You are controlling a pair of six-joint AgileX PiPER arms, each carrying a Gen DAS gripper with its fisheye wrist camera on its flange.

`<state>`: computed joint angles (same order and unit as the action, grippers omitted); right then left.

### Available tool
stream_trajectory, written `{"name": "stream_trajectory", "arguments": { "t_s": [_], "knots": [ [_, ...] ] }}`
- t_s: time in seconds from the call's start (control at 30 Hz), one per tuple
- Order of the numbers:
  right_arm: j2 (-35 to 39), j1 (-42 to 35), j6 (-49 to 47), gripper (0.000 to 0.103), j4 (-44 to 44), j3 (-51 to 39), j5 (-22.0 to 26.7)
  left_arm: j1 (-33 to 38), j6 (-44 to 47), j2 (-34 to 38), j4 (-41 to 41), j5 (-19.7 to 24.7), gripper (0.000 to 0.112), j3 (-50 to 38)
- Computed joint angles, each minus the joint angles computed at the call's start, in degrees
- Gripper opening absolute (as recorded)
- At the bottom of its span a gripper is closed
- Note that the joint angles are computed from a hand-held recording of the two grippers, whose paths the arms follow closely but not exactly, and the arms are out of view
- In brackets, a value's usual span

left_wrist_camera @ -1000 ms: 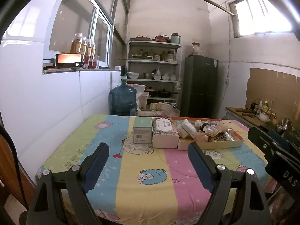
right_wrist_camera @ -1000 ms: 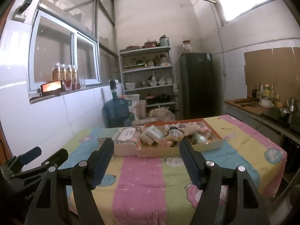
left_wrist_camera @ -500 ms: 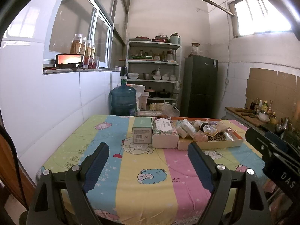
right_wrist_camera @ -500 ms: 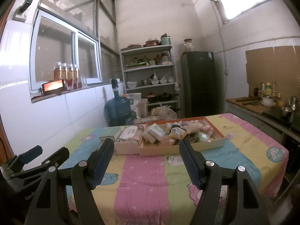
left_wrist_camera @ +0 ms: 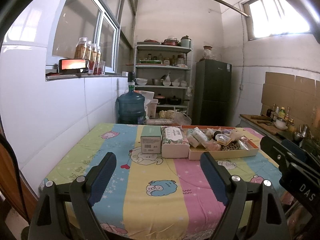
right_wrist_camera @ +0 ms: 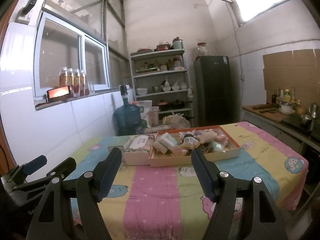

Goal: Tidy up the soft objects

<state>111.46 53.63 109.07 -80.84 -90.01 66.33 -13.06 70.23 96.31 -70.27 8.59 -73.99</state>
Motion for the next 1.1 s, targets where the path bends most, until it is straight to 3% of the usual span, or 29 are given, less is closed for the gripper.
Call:
{"name": "stream_trajectory", "arguments": {
  "t_s": [1.1],
  "knots": [
    [1.67,0.88,-1.27,0.074,0.57,-3.08,0.18,0.39,0.72,-0.74,-0.81,0.32,0.086,0.76]
  ]
}}
